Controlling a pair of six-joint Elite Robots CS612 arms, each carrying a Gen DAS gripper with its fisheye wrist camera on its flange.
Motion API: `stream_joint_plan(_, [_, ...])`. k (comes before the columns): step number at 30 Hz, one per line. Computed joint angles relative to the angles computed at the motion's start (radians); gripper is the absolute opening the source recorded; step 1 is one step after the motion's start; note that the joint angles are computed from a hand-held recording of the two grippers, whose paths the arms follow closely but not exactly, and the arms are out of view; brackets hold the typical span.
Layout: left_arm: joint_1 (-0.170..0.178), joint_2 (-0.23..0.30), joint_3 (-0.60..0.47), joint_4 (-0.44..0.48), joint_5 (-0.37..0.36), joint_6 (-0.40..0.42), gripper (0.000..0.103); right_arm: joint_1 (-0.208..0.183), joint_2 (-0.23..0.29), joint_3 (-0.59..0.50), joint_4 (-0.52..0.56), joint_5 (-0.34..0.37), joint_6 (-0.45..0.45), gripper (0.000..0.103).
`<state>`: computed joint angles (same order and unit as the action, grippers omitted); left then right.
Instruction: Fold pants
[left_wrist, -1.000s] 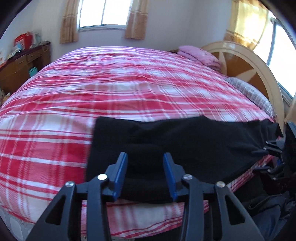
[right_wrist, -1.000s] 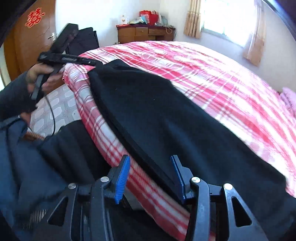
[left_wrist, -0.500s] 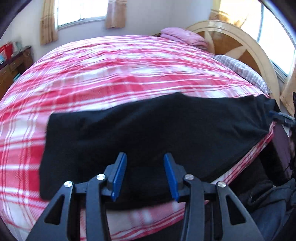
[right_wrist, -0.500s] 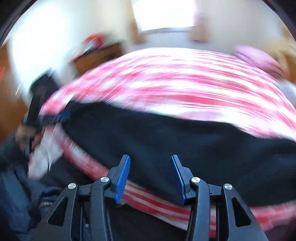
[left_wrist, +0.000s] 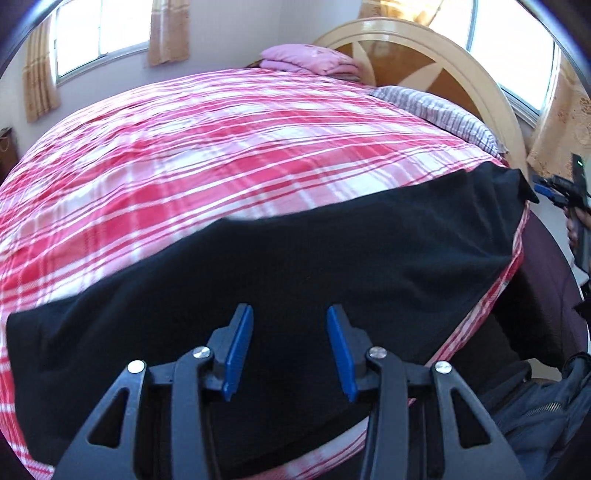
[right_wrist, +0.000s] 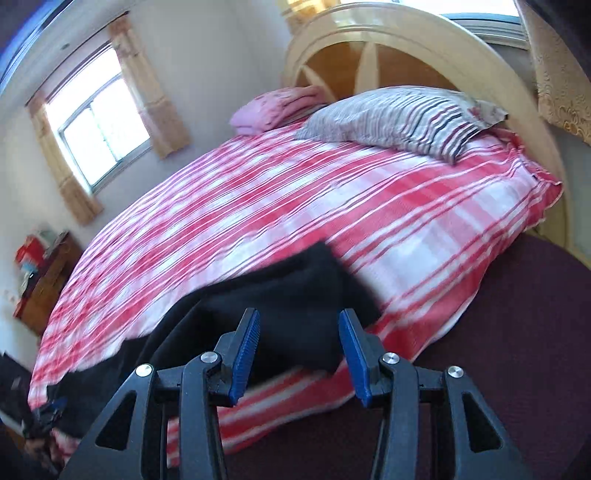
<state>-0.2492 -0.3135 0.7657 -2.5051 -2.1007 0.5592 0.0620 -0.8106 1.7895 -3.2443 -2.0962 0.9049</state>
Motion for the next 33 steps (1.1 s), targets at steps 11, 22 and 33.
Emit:
stream_joint_plan(11, [-0.074, -0.006, 0.001, 0.097, 0.020, 0.096, 0.060, -0.094, 0.017, -0.012, -0.020, 0.233, -0.067, 0.007])
stream_joint_plan(22, [-0.080, -0.017, 0.032, 0.075, 0.032, 0.091, 0.068, -0.069, 0.015, -0.091, 0.073, 0.046, -0.222, 0.005])
stream_joint_plan(33, [-0.074, -0.011, 0.024, 0.079, 0.004, 0.077, 0.068, -0.044, -0.008, -0.011, 0.052, 0.049, -0.133, 0.028])
